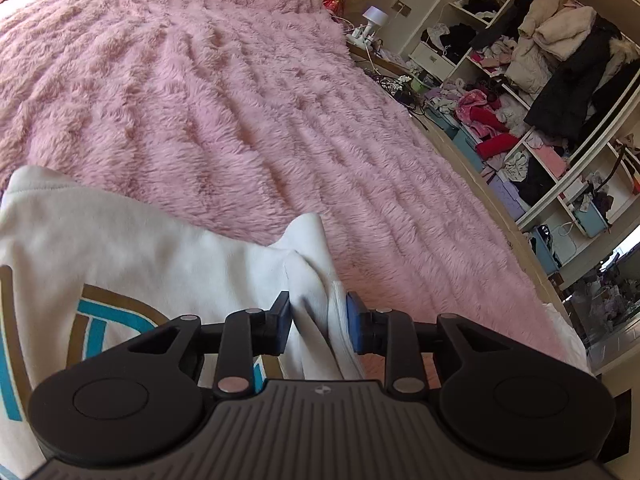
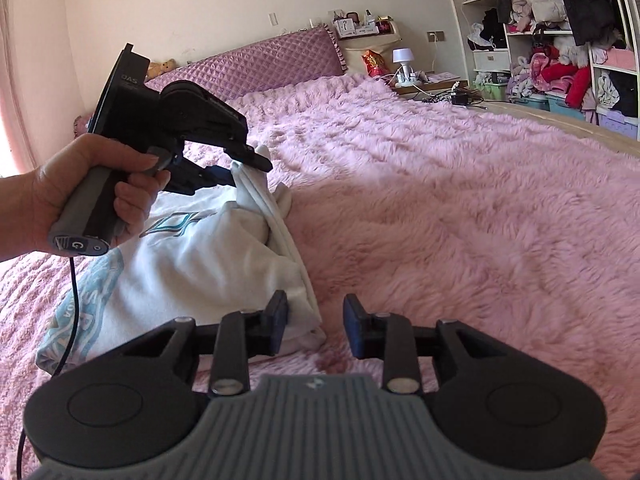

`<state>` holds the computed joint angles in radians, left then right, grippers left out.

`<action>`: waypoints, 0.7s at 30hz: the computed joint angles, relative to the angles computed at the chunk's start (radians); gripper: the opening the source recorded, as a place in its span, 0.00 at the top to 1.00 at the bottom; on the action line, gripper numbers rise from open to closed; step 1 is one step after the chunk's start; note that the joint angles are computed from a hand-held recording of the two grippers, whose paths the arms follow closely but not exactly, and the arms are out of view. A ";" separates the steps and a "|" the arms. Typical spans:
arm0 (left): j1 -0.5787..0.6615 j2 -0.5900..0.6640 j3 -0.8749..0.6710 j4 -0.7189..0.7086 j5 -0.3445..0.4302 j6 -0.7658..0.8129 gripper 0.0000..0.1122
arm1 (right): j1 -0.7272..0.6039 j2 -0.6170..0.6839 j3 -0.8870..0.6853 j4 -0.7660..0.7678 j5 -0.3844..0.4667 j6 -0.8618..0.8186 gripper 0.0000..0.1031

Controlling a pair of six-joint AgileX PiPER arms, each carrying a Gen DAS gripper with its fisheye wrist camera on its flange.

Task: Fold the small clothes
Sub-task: 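Open both grippers and release the folded edge onto the sweatshirt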

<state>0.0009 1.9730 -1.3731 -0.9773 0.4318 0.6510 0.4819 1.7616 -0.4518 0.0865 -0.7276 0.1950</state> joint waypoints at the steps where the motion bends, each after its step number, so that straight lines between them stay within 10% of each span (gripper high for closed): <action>1: 0.006 -0.049 0.036 0.010 -0.016 0.029 0.70 | 0.003 -0.015 0.003 0.014 0.003 -0.023 0.75; 10: 0.193 -0.722 0.741 -0.162 -0.127 0.555 0.55 | -0.020 -0.114 -0.059 -0.119 0.080 -0.015 0.74; 14: 0.296 -1.032 1.015 0.017 -0.123 0.548 0.51 | -0.015 -0.121 -0.126 -0.192 0.175 0.044 0.74; 17: 0.332 -1.144 1.111 0.136 -0.064 0.491 0.51 | 0.028 -0.109 -0.161 -0.149 0.222 -0.005 0.72; 21: 0.182 -1.109 1.165 0.169 -0.211 0.454 0.52 | 0.085 -0.084 -0.194 -0.022 0.256 -0.128 0.68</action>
